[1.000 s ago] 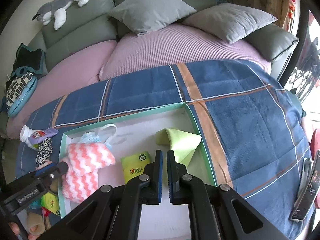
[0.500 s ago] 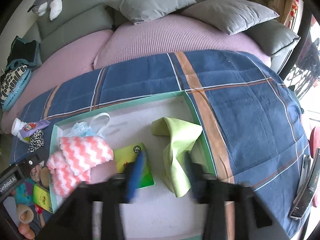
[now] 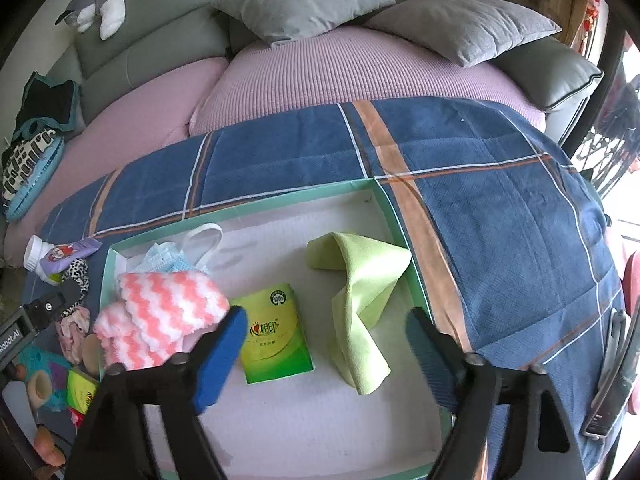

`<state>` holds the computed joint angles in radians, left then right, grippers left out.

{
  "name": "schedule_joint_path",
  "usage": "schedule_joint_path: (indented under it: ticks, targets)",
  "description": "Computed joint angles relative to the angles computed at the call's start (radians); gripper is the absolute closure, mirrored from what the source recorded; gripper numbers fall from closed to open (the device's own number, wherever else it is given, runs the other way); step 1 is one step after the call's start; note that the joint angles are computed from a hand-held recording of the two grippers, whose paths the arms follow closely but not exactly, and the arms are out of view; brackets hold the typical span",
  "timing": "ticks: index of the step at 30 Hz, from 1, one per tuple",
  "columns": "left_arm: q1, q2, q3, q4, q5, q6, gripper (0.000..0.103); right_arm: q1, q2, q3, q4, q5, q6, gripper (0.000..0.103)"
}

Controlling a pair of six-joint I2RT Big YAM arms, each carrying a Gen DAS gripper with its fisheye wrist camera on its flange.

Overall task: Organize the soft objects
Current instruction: 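Move both open tools back toward the remaining pile beside the tray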

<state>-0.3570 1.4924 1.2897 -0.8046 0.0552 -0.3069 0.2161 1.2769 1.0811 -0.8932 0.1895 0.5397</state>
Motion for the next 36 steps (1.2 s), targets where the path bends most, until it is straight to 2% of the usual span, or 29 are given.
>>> schedule_joint_path:
  ticks: [3, 8, 9, 10, 11, 17, 22, 29, 36]
  targets:
    - [0.008, -0.008, -0.006, 0.013, 0.009, -0.014, 0.015, -0.001, -0.011, -0.009, 0.023, -0.001, 0.004, 0.0]
    - [0.011, -0.021, -0.013, 0.037, -0.011, -0.015, 0.014, 0.0, -0.019, -0.012, 0.032, 0.014, 0.021, 0.0]
    - [0.013, -0.025, -0.015, 0.043, -0.013, -0.015, 0.011, -0.002, -0.02, -0.013, 0.033, 0.011, 0.023, 0.0]
    - [0.014, -0.027, -0.017, 0.048, -0.012, -0.016, 0.003, -0.004, -0.019, -0.013, 0.033, 0.008, 0.024, 0.0]
    - [0.016, -0.031, -0.019, 0.055, -0.01, -0.018, 0.001, -0.004, -0.018, -0.012, 0.031, 0.007, 0.028, 0.0]
    - [0.028, -0.053, -0.029, 0.08, -0.009, -0.028, 0.001, -0.003, -0.017, -0.013, 0.037, -0.003, 0.024, 0.0]
    - [0.046, -0.081, -0.036, 0.097, -0.043, -0.026, 0.001, 0.016, -0.021, -0.008, 0.058, -0.004, 0.005, 0.0]
    - [0.114, -0.14, -0.055, 0.131, -0.046, -0.032, 0.001, 0.045, -0.02, 0.004, 0.09, -0.02, -0.002, 0.0]
    - [0.209, -0.193, -0.071, 0.139, -0.129, -0.009, 0.001, 0.087, -0.029, 0.01, 0.147, 0.006, -0.005, 0.0]
